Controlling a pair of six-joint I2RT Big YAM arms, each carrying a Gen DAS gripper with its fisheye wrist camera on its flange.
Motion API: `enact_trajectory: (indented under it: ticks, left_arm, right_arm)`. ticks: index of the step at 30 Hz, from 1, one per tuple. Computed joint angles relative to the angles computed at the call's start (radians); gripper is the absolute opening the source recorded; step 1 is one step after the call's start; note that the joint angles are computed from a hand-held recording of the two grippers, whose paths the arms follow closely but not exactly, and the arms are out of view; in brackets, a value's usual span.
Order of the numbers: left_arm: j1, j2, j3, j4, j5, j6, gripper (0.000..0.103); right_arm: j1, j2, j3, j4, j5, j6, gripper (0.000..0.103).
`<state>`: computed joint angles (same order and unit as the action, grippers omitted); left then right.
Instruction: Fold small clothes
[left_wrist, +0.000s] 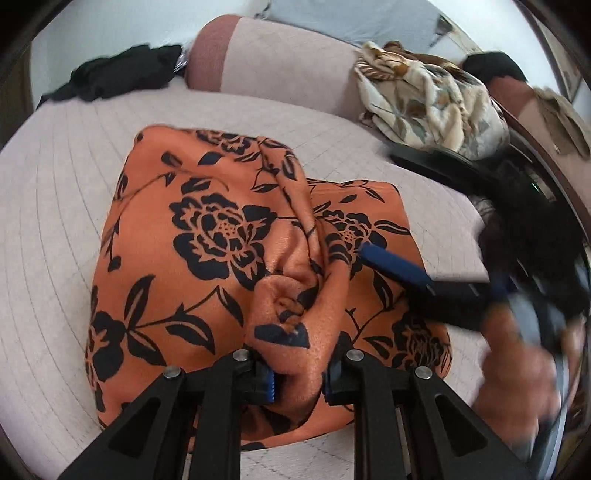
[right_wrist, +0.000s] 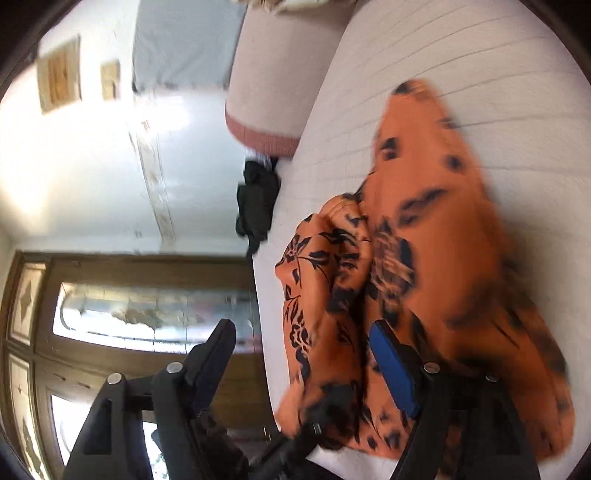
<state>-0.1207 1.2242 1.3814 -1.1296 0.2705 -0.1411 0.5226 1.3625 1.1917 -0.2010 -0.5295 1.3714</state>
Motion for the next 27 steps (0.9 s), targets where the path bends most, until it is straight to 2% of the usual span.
enact_trajectory:
  ticks: [1,3,5,7,9,11,13,14,15,16,18,23,25,27]
  left_arm:
    - [0.003,-0.005,-0.002,-0.001,0.006,0.005,0.018]
    - [0.003,-0.006,-0.001,-0.007,0.013,0.012,0.018]
    - [0.008,-0.002,0.004,-0.007,0.027,0.016,0.018]
    - [0.031,-0.011,-0.001,-0.018,0.058,0.032,0.018]
    - [0.031,-0.014,-0.001,-0.027,0.059,0.046,0.018]
    - [0.029,-0.019,-0.002,-0.036,0.054,0.058,0.018]
    - [0.022,-0.015,0.011,-0.042,0.04,0.063,0.018]
    - [0.013,-0.011,0.022,-0.048,0.032,0.064,0.018]
    - [0.001,-0.005,0.035,-0.055,0.028,0.063,0.018]
    - [-0.012,-0.001,0.047,-0.059,0.026,0.062,0.018]
    - [-0.053,0.013,0.078,-0.056,0.02,0.057,0.018]
    - [-0.139,0.075,0.149,-0.049,0.062,0.024,0.018]
    - [-0.171,0.126,0.176,-0.074,0.077,0.021,0.02]
    - [-0.184,0.165,0.192,-0.116,0.081,0.018,0.024]
  right_arm:
    - [-0.005,0.047,0.051,-0.032,-0.036,-0.021,0.078]
    - [-0.006,0.116,0.138,-0.117,-0.049,-0.071,0.078]
    - [0.0,0.201,0.26,-0.265,-0.061,-0.161,0.078]
    - [0.004,0.26,0.34,-0.358,-0.083,-0.216,0.078]
    - [0.006,0.289,0.361,-0.332,-0.102,-0.218,0.077]
    - [0.007,0.312,0.383,-0.315,-0.082,-0.218,0.076]
    - [0.012,0.32,0.404,-0.324,-0.041,-0.282,0.053]
    - [0.018,0.339,0.45,-0.373,-0.006,-0.352,0.021]
    - [0.02,0.344,0.485,-0.437,0.029,-0.424,0.018]
    - [0.021,0.337,0.492,-0.458,0.054,-0.451,0.016]
    - [0.011,0.311,0.477,-0.449,0.079,-0.469,0.014]
    - [-0.056,0.204,0.381,-0.391,0.145,-0.485,0.014]
    - [-0.087,0.169,0.345,-0.395,0.157,-0.495,0.014]
    - [-0.119,0.168,0.326,-0.398,0.123,-0.494,0.014]
